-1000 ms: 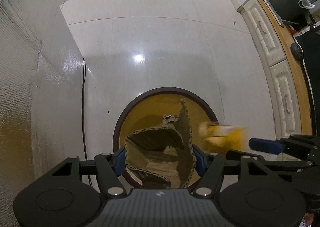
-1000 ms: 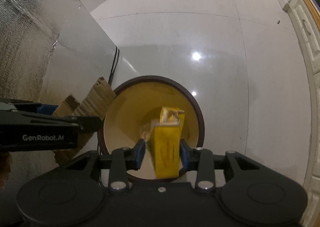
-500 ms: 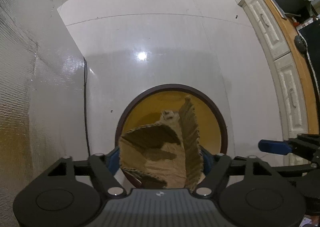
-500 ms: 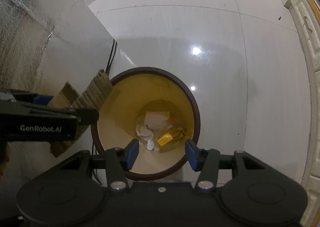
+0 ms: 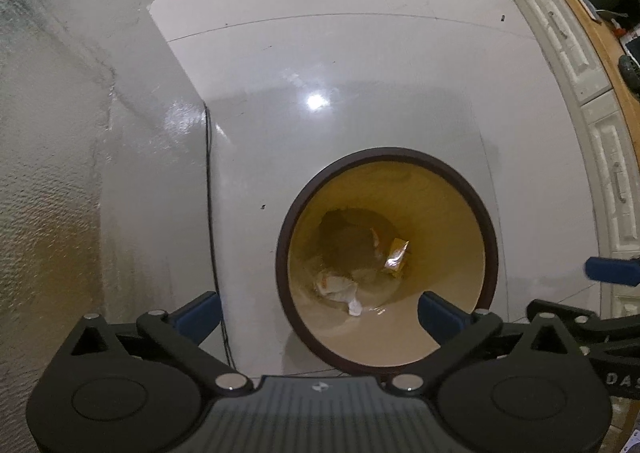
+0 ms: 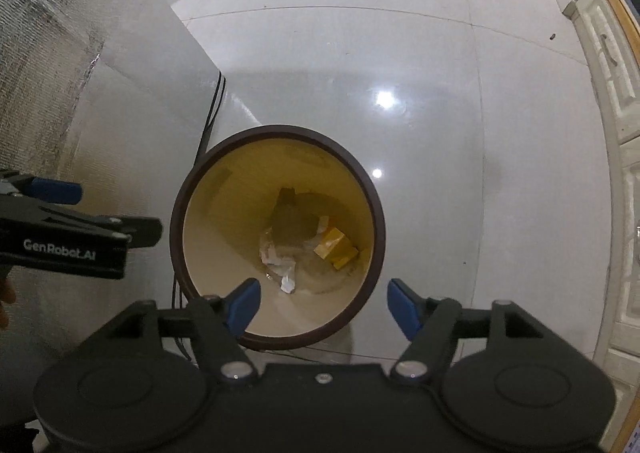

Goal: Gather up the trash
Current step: 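Move both tools back over the table toward the tissue pack and white bag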

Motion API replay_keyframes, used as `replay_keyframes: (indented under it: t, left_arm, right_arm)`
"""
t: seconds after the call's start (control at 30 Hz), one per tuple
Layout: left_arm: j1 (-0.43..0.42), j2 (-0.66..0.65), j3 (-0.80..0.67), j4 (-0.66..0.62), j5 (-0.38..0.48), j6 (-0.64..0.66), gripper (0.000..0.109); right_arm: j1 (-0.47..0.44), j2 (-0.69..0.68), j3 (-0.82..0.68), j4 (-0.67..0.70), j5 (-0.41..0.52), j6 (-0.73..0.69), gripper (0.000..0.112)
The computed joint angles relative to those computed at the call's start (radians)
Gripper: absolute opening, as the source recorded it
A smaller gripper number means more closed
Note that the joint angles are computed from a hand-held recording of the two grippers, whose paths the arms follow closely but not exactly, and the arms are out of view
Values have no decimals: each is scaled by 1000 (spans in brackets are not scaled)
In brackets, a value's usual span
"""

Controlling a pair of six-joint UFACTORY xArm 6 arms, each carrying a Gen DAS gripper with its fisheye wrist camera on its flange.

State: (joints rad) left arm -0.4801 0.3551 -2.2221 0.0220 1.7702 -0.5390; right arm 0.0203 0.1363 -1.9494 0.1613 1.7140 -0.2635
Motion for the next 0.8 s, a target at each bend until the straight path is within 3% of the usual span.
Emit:
replay_keyframes:
  t: [0.3, 0.63, 0.8]
  left_arm:
    - [-5, 5, -76, 24, 79, 9, 103]
    - [-18, -15, -155, 48, 131, 4, 103]
    - [-33, 10, -261, 82, 179, 6, 103]
  right_arm:
    - [-3, -26, -6, -22, -21, 35, 100]
    - [0, -53, -45, -22, 2, 51, 103]
    - [-1, -62, -82, -8, 6, 50, 103]
